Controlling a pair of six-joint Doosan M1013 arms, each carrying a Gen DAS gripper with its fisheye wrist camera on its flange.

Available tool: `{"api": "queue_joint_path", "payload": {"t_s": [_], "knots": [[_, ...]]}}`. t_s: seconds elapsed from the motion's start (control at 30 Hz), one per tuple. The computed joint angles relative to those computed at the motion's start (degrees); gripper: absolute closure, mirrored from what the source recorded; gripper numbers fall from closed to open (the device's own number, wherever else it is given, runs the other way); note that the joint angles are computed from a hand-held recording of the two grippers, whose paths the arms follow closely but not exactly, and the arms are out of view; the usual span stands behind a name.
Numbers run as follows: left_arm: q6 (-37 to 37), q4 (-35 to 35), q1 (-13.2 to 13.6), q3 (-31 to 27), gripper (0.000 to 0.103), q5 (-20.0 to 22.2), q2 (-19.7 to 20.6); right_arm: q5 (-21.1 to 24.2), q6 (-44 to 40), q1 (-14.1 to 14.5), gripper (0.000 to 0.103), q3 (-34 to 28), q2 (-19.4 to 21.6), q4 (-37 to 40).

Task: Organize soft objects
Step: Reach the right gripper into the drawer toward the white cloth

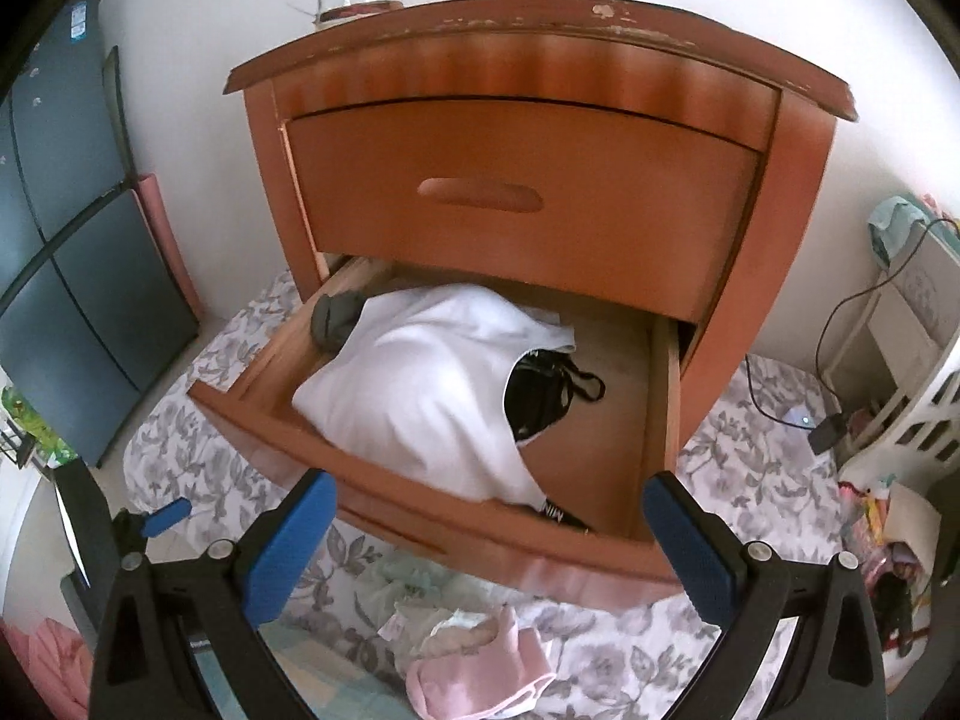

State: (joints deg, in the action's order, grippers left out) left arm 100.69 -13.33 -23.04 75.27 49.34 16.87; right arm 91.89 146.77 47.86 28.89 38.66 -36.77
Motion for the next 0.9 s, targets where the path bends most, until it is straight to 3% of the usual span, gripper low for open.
{"api": "queue_joint_path", "payload": {"t_s": [0.67,0.9], "knots": [[1.5,-0.6,0.0,-0.7,0.001,-1.2,1.7,3.6,-5.2,-7.2,0.000,-11.2,7.7,15.6],[1.6,-2.0,0.6,-1.4,0.001,-0.2,2.4,1.5,-2.0,-10.1,0.000,-8.6,7.3,22.9]]}}
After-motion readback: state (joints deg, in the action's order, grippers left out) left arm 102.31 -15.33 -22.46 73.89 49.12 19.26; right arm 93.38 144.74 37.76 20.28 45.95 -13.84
